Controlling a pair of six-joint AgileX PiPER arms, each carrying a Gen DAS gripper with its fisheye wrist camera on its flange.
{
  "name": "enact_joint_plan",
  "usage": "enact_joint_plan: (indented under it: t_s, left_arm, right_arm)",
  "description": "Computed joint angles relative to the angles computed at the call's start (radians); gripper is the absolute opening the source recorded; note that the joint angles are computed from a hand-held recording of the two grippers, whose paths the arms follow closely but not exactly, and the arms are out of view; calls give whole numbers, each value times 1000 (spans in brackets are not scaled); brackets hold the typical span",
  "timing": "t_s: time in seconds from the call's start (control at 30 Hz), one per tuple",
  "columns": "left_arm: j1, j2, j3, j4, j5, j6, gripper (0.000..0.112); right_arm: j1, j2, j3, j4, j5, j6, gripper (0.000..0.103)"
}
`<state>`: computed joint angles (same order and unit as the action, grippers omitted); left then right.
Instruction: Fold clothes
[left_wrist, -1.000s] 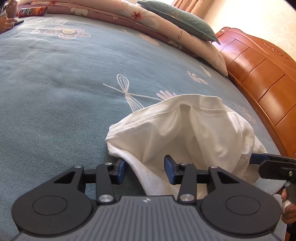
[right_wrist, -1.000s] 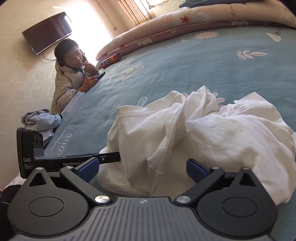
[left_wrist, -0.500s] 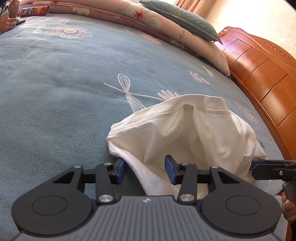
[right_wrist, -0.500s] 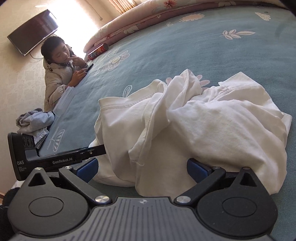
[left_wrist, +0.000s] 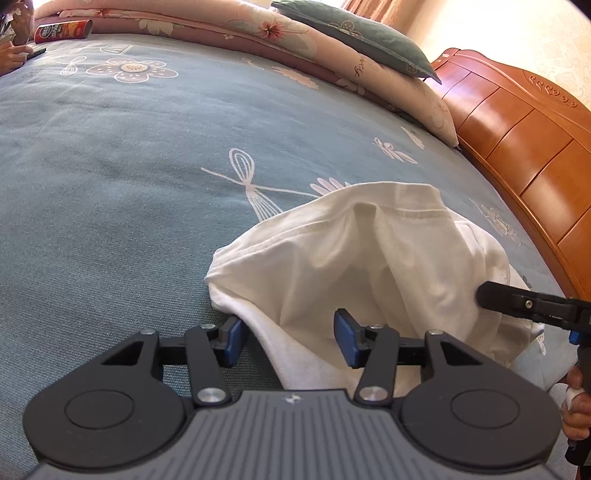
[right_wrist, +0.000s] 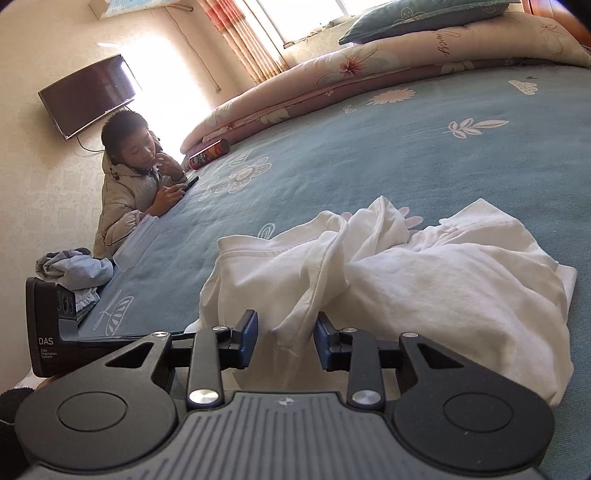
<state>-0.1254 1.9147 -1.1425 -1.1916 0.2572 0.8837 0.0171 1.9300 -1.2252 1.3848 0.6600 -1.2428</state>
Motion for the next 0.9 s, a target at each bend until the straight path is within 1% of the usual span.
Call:
enact_joint_plan:
  t_s: [0.03,0.07,0.1,0.2,0.27,0.4,0.47,0.5,0.53,0.57,0.63,0.73,0.77,0.83,0.9]
  left_arm:
    - [-1,0,1,-1,-2,1,50]
    - [-2,0,1,1,-4,0,50]
    - [-4,-1,-1,20,-5,-16,50]
    - [-9,-6,-2,83,-7,-61,50]
    - [-11,-11,-5,124,-2,-89,50]
    - [-11,-28,5,69,17,-7,51]
    - [-14,-38,10,50,25,30,54]
    - [-16,-40,9,50,25,37,56]
    - [-19,-43,7,50,25,43,57]
    - [-21,-40,2,52,28,44,57]
    - [-27,-24,-22,94,34,-3,57]
    - [-39,6,-63,182,43,-95,57]
    - [-43,14,-73,204,46,-117,57]
    - [-54,31,-94,307,47,-221,57]
    - [-58,35,-98,328,42,-235,57]
  right_arm:
    - [6,11,-8,-7,-9,11,31]
    - [5,21,-15,-17,-3,26,20]
    - [2,30,-21,-28,6,42,13]
    - [-20,6,1,6,38,-23,10]
    - [-42,-29,-2,-8,43,-60,9]
    - [-98,-84,-44,-87,55,-67,8]
    - [-136,-95,-79,-145,85,-49,8]
    - [-162,-84,-118,-194,135,-5,8]
    - [-190,-68,-153,-216,196,29,8]
    - [-213,-56,-171,-214,240,39,8]
    - [-253,-12,-217,-222,331,83,9]
    - [-289,33,-219,-163,396,99,11]
    - [-299,46,-209,-130,405,103,12]
    - [-304,61,-195,-97,390,109,12]
    - [-298,77,-196,-93,370,135,15]
